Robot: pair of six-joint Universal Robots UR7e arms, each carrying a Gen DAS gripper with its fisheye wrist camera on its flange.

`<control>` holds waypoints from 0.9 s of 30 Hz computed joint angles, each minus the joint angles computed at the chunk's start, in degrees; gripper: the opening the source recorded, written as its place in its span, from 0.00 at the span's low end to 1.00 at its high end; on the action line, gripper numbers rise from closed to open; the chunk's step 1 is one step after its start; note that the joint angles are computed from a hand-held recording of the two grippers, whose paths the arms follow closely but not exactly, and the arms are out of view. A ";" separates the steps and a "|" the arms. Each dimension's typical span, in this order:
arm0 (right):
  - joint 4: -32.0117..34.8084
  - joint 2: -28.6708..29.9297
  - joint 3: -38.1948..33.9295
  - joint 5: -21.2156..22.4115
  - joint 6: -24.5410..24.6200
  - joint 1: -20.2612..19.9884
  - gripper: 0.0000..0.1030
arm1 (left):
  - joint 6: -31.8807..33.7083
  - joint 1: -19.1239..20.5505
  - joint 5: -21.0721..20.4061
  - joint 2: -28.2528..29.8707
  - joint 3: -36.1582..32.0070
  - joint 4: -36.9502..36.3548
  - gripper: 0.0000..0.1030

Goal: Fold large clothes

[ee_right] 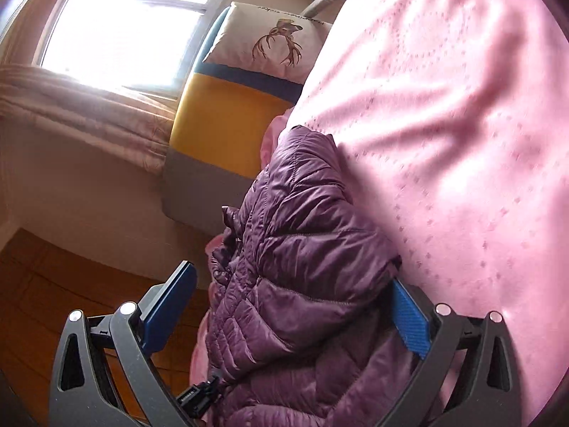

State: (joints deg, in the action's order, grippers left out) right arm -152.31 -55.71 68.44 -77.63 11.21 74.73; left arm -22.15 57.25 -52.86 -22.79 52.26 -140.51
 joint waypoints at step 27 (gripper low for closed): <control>10.98 22.80 -27.89 -40.55 -33.67 9.93 0.98 | 5.69 -2.96 11.33 -1.13 5.07 -9.15 0.28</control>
State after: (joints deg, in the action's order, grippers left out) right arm -141.32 -32.91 40.55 -118.18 -22.46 84.66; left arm -16.45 54.28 -41.53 -23.92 57.33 -149.66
